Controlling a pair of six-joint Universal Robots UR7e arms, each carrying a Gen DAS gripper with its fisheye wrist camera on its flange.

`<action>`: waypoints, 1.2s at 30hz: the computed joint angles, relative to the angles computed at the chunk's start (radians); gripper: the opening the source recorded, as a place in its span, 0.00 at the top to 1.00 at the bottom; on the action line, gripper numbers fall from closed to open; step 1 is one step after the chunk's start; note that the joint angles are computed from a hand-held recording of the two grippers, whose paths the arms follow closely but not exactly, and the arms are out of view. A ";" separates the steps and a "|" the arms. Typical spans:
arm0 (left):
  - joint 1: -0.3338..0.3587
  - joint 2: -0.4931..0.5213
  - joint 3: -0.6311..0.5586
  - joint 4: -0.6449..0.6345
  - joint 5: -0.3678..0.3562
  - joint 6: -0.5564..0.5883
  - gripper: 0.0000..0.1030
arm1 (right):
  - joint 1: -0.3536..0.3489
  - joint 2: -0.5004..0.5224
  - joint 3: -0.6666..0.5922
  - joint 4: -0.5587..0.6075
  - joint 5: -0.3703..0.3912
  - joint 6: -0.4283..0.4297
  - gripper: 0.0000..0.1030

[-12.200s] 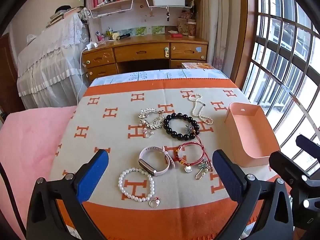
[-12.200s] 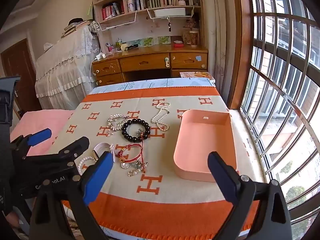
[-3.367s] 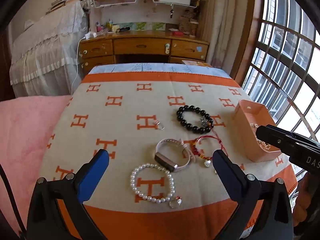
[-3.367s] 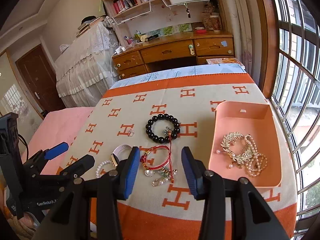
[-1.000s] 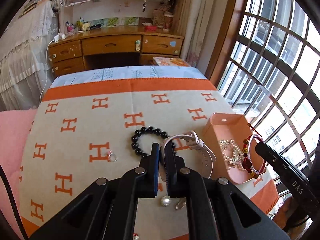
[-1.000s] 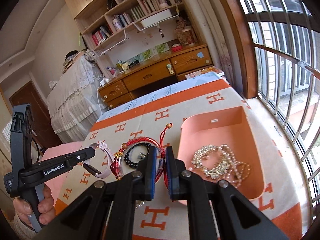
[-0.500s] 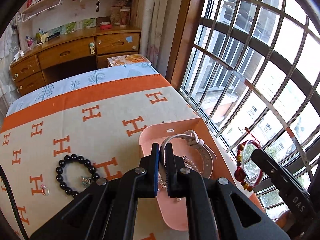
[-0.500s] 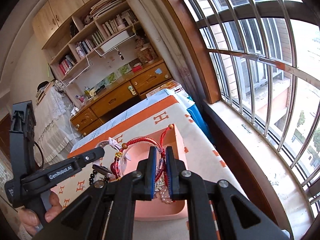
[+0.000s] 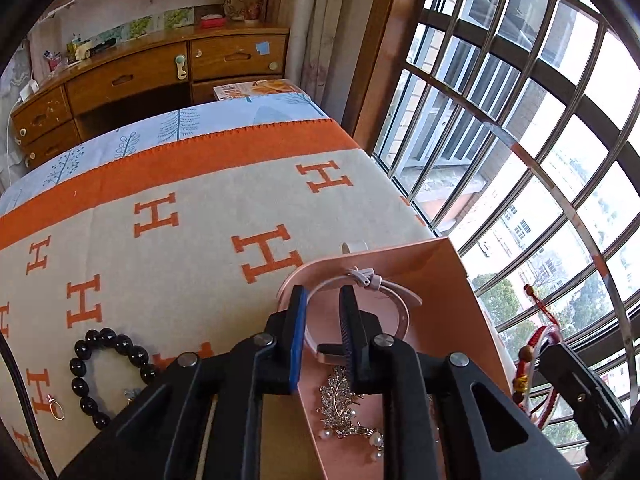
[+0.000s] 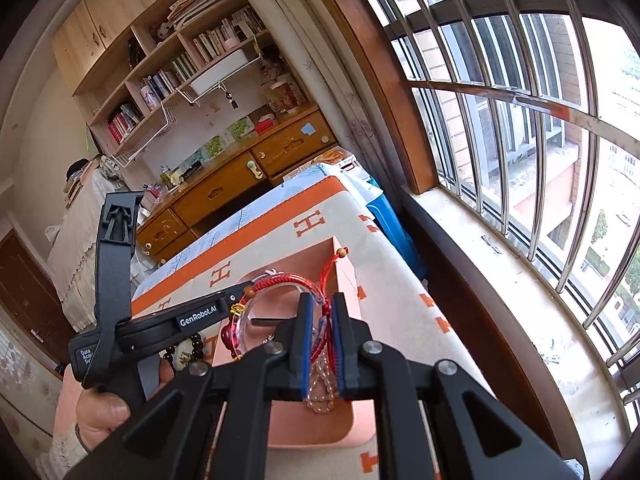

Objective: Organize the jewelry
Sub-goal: 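Lower the watch band into the pink box while the right tool drops the red bracelet in, then withdraw both tools from the box toward the bead and pearl bracelets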

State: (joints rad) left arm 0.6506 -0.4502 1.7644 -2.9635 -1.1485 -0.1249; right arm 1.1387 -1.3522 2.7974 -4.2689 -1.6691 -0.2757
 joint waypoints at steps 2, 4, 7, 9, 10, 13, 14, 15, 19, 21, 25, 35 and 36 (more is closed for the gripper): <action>-0.001 -0.023 0.023 -0.025 -0.015 -0.001 0.68 | 0.011 0.005 -0.008 0.023 -0.011 -0.007 0.91; -0.010 -0.047 0.053 -0.064 0.002 -0.011 0.45 | 0.025 0.022 -0.013 0.028 -0.023 -0.013 0.91; -0.027 -0.087 0.113 -0.160 0.036 -0.008 0.36 | 0.041 0.042 -0.018 0.041 -0.035 -0.021 0.91; -0.038 -0.115 0.149 -0.194 0.067 -0.010 0.35 | 0.050 0.045 -0.021 0.061 -0.043 -0.022 0.91; -0.042 -0.131 0.168 -0.206 0.089 -0.015 0.34 | 0.052 0.044 -0.022 0.077 -0.044 -0.023 0.91; -0.056 -0.166 0.223 -0.246 0.161 -0.033 0.29 | 0.067 0.056 -0.024 0.102 -0.056 -0.031 0.91; -0.058 -0.178 0.242 -0.260 0.177 -0.031 0.29 | 0.076 0.065 -0.026 0.105 -0.066 -0.035 0.91; -0.059 -0.191 0.263 -0.277 0.186 -0.025 0.29 | 0.081 0.073 -0.028 0.108 -0.073 -0.040 0.91; -0.063 -0.247 0.336 -0.295 0.221 -0.027 0.29 | 0.125 0.100 -0.038 0.128 -0.139 -0.042 0.90; -0.061 -0.280 0.365 -0.281 0.228 -0.044 0.29 | 0.144 0.109 -0.043 0.131 -0.174 -0.038 0.90; -0.042 -0.351 0.412 -0.220 0.214 -0.104 0.29 | 0.148 0.101 -0.035 0.140 -0.182 -0.014 0.89; -0.034 -0.499 0.535 -0.213 0.254 -0.189 0.20 | 0.253 0.156 -0.032 0.069 -0.239 -0.010 0.88; -0.034 -0.515 0.546 -0.212 0.257 -0.192 0.20 | 0.264 0.162 -0.034 0.068 -0.244 -0.010 0.88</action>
